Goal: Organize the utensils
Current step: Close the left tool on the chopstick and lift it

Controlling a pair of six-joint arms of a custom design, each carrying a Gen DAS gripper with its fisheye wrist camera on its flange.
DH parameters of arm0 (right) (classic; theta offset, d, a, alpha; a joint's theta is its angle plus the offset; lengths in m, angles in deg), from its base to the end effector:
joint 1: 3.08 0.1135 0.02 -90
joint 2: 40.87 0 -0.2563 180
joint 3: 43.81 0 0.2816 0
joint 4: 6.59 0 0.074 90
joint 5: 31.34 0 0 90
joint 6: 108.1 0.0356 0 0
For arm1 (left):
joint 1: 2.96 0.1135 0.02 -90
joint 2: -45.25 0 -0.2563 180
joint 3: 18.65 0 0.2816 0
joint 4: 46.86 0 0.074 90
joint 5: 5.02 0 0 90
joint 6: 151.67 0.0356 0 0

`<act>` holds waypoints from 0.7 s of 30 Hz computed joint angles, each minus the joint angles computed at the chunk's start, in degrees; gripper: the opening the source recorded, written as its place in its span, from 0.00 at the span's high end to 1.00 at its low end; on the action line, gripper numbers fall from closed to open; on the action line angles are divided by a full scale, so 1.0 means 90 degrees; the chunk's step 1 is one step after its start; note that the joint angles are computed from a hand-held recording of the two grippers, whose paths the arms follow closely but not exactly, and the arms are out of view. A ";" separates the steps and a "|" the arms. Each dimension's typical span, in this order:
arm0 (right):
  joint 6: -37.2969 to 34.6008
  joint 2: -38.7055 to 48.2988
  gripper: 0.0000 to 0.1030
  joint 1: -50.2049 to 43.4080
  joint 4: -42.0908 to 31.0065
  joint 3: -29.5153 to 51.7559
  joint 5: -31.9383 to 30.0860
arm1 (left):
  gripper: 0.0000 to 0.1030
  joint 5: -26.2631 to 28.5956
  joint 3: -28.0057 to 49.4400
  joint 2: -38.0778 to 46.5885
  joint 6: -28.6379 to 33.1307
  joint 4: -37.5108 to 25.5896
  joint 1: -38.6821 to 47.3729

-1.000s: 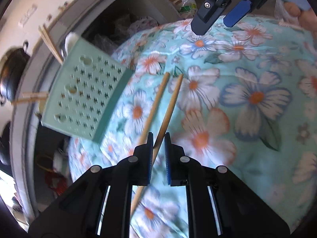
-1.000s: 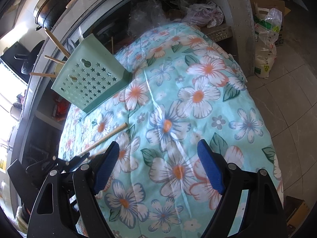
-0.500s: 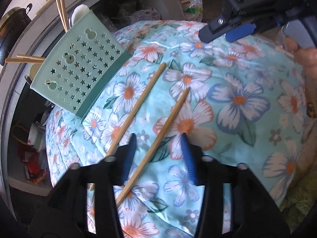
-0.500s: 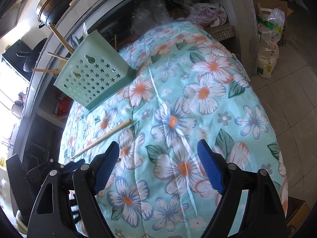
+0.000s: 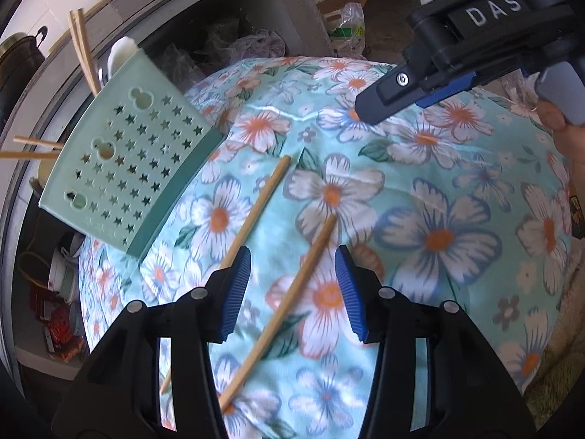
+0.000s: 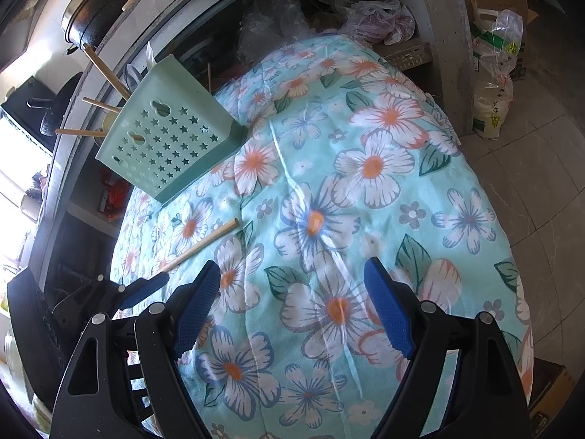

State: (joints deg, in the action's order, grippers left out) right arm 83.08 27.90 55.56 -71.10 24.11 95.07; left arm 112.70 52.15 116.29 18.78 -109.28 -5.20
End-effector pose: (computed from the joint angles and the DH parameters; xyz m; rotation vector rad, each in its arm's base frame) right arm 0.1490 0.2038 0.2549 1.0400 2.1923 0.3810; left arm 0.2659 -0.0270 0.2610 1.7455 1.7590 -0.0941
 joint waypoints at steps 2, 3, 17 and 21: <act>0.0020 -0.0016 0.23 0.0002 -0.0003 -0.0014 0.0002 | 0.61 -0.0068 -0.0056 -0.0002 -0.0020 0.0085 -0.0142; 0.0037 -0.0027 0.23 0.0003 -0.0019 -0.0021 0.0005 | 0.62 -0.0093 -0.0071 0.0007 -0.0015 0.0119 -0.0189; 0.0286 -0.0319 0.23 0.0018 0.0013 -0.0294 0.0027 | 0.74 -0.0469 -0.0160 0.0110 -0.0126 0.0355 -0.0740; 0.0310 -0.0324 0.23 0.0031 -0.0058 -0.0259 0.0056 | 0.74 -0.0550 -0.0197 0.0041 0.0058 0.0374 -0.0752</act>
State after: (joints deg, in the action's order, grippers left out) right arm 85.86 24.98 55.84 -71.62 21.78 95.58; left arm 107.75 50.38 116.66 19.30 -105.91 -11.97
